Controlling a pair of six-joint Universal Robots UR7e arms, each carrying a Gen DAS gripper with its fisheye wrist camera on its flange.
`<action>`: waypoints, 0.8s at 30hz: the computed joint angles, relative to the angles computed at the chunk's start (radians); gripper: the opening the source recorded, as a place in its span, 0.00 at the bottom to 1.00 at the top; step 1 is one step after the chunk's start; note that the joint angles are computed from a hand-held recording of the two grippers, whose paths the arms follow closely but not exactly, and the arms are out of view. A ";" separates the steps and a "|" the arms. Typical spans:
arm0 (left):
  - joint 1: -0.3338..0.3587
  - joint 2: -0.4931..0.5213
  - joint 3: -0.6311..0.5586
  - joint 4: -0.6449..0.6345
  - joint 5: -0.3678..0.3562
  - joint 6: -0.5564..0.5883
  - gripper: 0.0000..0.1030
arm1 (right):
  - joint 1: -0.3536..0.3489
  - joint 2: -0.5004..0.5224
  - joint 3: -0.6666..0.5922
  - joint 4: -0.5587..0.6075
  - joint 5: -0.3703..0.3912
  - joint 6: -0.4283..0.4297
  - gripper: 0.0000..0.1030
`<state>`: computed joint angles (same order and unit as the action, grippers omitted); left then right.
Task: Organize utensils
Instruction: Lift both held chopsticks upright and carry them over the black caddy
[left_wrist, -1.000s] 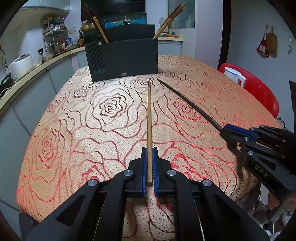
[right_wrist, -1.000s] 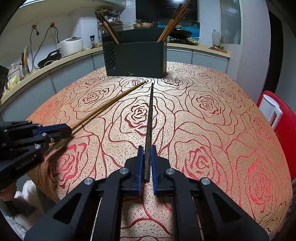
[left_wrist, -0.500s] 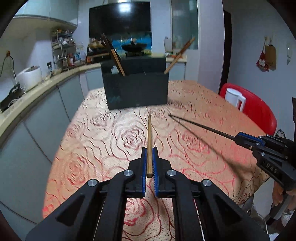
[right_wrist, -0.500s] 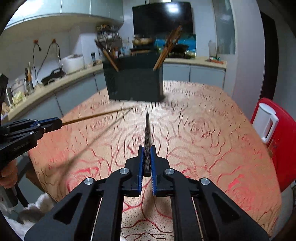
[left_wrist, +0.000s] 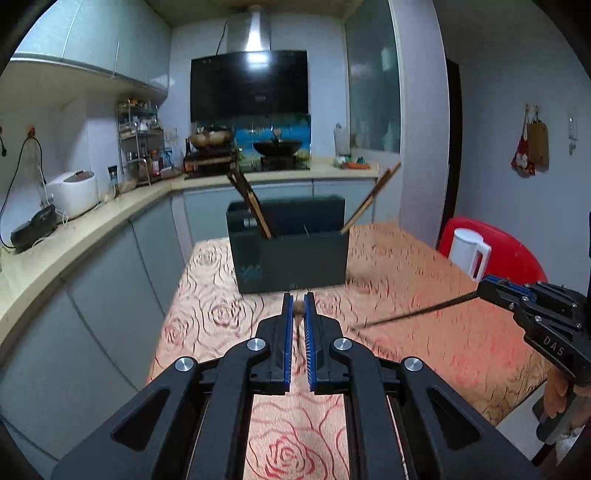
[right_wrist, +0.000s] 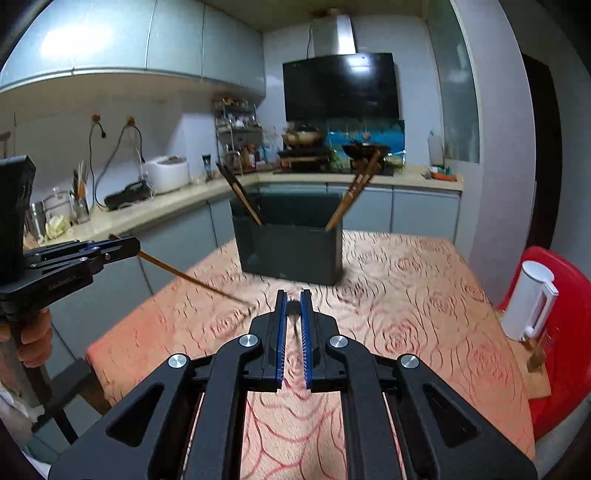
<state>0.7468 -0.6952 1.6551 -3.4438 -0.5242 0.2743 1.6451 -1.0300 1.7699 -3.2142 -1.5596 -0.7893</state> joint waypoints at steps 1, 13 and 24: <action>-0.001 -0.002 -0.004 -0.001 -0.005 0.005 0.05 | 0.002 0.001 -0.009 0.006 0.006 0.005 0.08; 0.014 0.008 -0.117 0.039 -0.042 0.068 0.05 | 0.035 0.032 -0.153 0.138 0.021 0.076 0.08; 0.026 0.056 -0.231 0.104 -0.018 0.089 0.05 | 0.063 0.084 -0.264 0.225 -0.013 0.102 0.08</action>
<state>0.7730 -0.6393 1.4241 -3.3396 -0.5424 0.3632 1.7081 -0.9459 1.5061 -2.9890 -1.5727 -0.6875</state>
